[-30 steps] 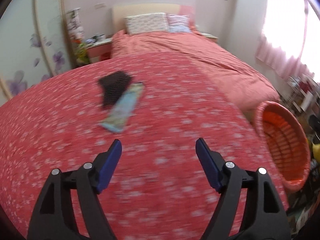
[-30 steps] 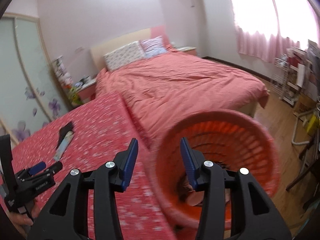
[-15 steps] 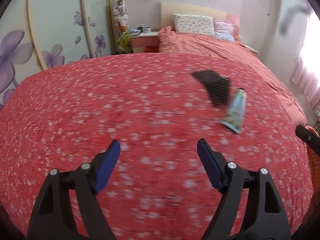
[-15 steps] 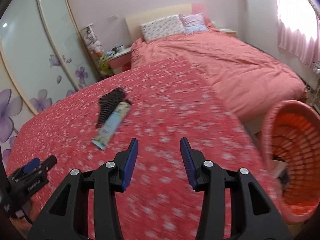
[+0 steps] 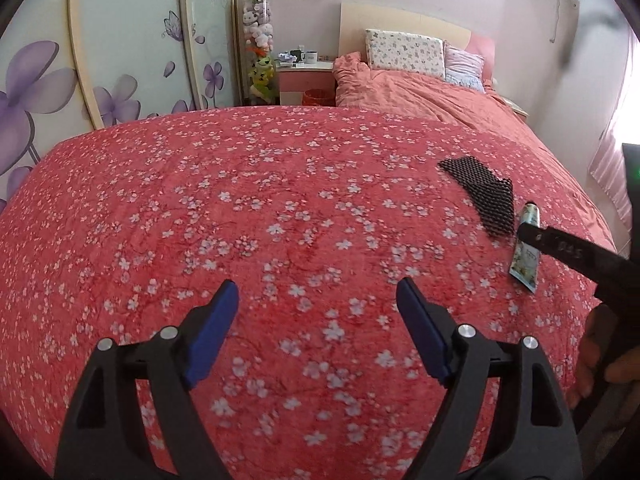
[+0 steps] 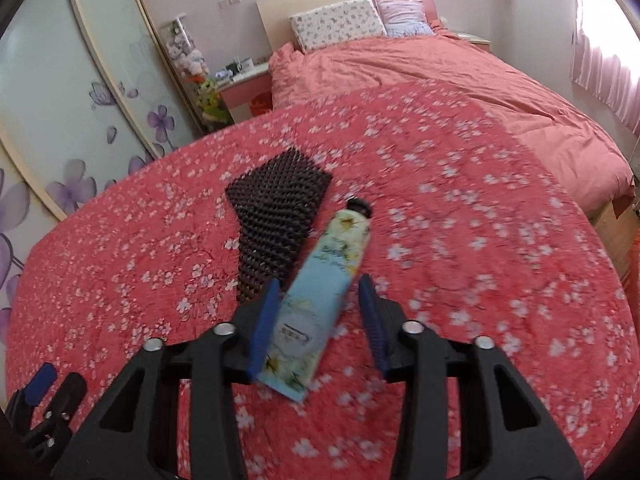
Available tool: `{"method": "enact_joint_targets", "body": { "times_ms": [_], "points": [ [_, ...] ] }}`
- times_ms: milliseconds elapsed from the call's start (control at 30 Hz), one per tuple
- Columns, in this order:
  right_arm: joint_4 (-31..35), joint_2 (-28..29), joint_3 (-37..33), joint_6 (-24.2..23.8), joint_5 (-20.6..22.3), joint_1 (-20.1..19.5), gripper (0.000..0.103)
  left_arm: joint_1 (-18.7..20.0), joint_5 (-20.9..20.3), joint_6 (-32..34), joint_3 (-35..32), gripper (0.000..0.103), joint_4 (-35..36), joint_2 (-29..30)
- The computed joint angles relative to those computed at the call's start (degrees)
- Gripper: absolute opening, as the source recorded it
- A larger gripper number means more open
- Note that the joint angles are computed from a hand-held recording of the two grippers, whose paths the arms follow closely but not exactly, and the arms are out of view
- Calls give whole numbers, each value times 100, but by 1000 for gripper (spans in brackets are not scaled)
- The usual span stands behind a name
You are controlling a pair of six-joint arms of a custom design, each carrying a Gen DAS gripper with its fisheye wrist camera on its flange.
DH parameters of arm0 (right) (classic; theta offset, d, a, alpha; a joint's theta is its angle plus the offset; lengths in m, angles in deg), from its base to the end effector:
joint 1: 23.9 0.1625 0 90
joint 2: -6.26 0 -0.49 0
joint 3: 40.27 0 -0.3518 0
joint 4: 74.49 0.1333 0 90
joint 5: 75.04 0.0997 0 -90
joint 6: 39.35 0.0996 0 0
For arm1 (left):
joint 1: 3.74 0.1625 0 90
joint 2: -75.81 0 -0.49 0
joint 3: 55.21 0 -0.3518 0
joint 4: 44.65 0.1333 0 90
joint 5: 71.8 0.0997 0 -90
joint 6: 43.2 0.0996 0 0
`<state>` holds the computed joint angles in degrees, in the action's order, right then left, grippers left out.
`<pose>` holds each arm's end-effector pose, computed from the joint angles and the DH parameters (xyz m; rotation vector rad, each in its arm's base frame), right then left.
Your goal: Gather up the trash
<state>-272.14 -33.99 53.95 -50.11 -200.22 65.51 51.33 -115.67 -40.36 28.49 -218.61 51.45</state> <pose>0.0686 -0.7063 0.2267 -0.1598 -2.2687 1.0603 -0.2585 -0.7284 0.0408 0.5587 2.3137 -0.7760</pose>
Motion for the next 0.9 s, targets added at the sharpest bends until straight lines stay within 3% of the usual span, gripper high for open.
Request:
{"method": "enact_joint_targets", "body": {
  "times_ms": [233, 367, 667, 900],
  "points": [
    [-217, -141, 200, -374, -406, -15, 27, 67, -130, 114, -169, 80, 90, 30],
    [1, -296, 216, -111, -135, -137, 28, 77, -169, 112, -311, 80, 196, 90],
    [137, -119, -197, -239, -45, -183, 29, 15, -442, 184, -727, 80, 398, 342],
    [16, -630, 550, -152, 310, -373, 28, -108, -883, 389, -1505, 78, 688, 858]
  ]
}}
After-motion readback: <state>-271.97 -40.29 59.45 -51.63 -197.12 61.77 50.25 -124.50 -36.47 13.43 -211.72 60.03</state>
